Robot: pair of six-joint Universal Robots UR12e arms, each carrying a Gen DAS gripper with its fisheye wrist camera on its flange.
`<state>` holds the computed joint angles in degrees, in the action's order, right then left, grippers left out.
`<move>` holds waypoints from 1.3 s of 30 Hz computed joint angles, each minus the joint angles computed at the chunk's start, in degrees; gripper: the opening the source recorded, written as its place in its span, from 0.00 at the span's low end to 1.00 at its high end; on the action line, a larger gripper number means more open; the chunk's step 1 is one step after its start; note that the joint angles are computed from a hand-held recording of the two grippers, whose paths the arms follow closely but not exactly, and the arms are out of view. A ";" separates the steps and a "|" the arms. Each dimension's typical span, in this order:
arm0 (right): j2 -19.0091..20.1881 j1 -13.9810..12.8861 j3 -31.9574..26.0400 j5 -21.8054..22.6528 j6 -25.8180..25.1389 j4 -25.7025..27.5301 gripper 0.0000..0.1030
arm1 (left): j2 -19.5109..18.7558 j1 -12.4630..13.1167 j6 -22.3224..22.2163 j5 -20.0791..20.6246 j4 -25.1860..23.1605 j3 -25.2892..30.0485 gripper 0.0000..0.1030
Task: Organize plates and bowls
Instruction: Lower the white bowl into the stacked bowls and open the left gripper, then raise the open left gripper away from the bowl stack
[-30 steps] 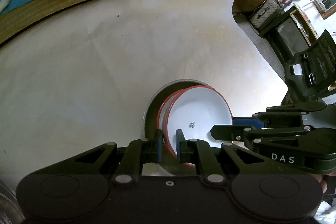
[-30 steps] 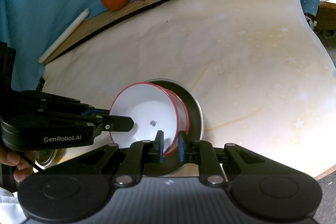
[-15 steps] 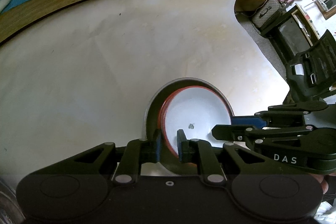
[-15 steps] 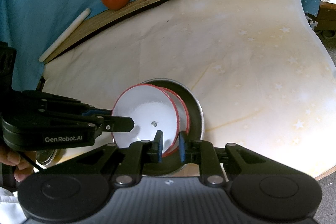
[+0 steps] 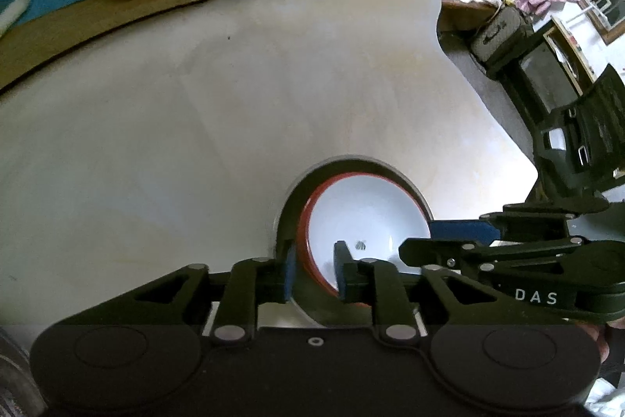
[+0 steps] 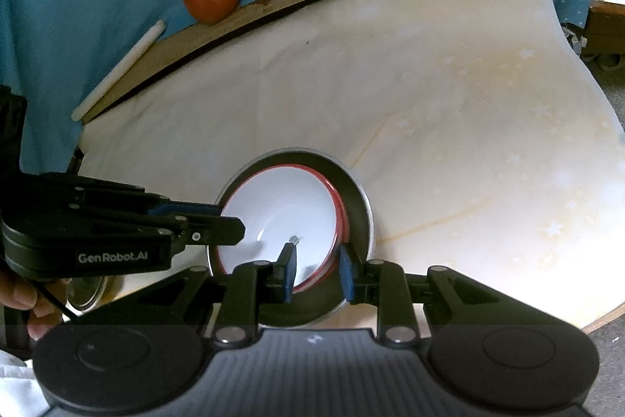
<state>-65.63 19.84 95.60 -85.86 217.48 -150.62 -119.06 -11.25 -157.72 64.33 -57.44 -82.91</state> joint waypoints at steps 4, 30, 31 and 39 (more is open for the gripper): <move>-0.44 0.09 0.43 -0.67 0.65 -0.47 0.35 | 0.47 0.36 -1.54 -0.34 2.45 -0.82 0.36; -1.72 0.08 1.64 -2.84 2.40 -2.40 0.86 | 1.07 0.93 -6.39 0.91 8.97 -2.15 0.99; -1.74 0.08 1.68 -2.84 2.40 -2.47 0.87 | 1.07 0.94 -6.62 0.99 9.07 -2.17 0.99; -2.14 0.08 2.44 -3.18 3.28 -3.48 1.00 | 1.32 1.15 -8.20 1.64 10.39 -2.89 0.99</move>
